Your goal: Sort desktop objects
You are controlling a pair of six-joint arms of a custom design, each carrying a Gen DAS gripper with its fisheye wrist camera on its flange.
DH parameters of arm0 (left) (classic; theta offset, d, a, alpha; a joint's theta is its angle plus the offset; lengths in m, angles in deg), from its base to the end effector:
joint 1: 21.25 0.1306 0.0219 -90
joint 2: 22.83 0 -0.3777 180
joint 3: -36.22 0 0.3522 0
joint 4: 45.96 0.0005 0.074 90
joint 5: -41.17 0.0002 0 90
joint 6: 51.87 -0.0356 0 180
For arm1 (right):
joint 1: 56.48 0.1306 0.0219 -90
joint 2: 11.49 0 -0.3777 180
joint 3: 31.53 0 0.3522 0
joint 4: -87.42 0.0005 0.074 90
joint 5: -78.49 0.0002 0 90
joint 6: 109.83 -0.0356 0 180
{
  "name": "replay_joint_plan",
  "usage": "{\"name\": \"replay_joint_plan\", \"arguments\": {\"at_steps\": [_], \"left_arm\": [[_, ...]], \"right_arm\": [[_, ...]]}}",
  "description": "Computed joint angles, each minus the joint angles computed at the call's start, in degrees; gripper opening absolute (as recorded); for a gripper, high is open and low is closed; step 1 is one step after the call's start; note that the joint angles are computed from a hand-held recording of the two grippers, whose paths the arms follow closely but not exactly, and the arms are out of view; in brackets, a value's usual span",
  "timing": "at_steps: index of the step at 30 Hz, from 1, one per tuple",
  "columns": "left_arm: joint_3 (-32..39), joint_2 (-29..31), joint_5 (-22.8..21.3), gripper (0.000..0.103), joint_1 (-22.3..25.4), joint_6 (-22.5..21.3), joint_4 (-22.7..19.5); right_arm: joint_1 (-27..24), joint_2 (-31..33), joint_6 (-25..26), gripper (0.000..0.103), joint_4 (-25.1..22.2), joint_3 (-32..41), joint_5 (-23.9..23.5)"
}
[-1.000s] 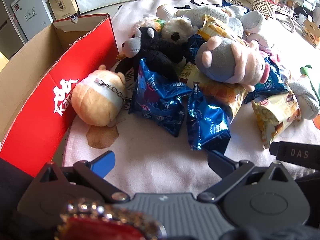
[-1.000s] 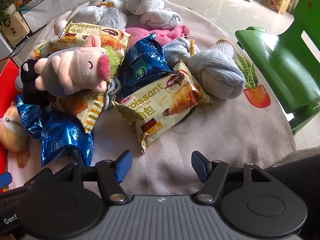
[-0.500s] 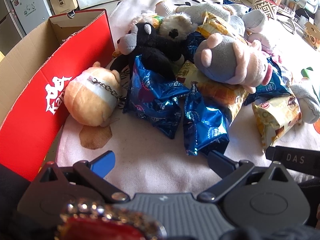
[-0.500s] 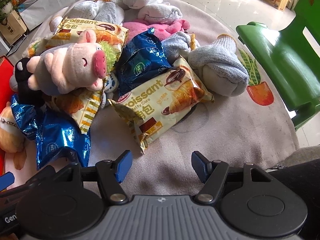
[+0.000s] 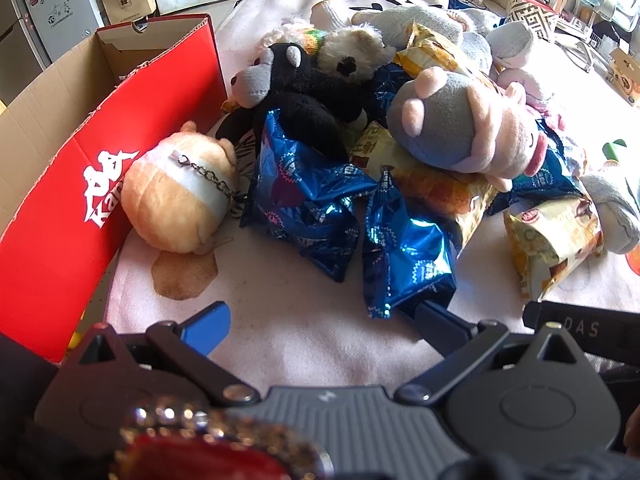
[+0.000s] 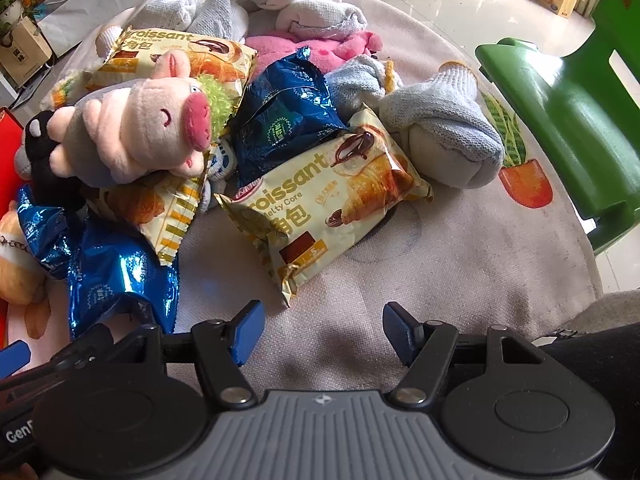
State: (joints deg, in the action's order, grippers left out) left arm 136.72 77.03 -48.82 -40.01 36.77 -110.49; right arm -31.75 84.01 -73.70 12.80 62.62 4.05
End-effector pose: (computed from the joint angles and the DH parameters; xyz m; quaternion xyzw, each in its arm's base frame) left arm 0.4608 -0.1570 0.4082 0.1702 0.9592 -0.0343 0.2233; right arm 0.4005 0.1734 0.3932 0.2634 0.9476 -0.0273 0.1787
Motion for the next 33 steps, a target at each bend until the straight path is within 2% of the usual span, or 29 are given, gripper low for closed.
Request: {"name": "replay_joint_plan", "arguments": {"at_steps": [3, 7, 14, 33], "left_arm": [[0.1, 0.1, 0.4, 0.102, 0.2, 0.5, 0.4], [0.4, 0.1, 2.8, 0.102, 1.2, 2.5, 0.7], [0.6, 0.2, 6.3, 0.102, 2.1, 3.8, 1.4], [1.4, 2.4, 6.4, 0.102, 0.2, 4.4, 2.2]], "right_arm": [[-0.6, -0.9, -0.9, 0.066, 1.0, -0.6, -0.7], [-2.3, -3.2, -5.0, 0.066, 3.9, -2.8, -3.1], [-3.7, -6.3, -10.2, 0.066, 8.2, -5.6, -3.9], [-5.3, -6.1, -11.2, 0.066, 10.5, -6.0, -5.2]]}}
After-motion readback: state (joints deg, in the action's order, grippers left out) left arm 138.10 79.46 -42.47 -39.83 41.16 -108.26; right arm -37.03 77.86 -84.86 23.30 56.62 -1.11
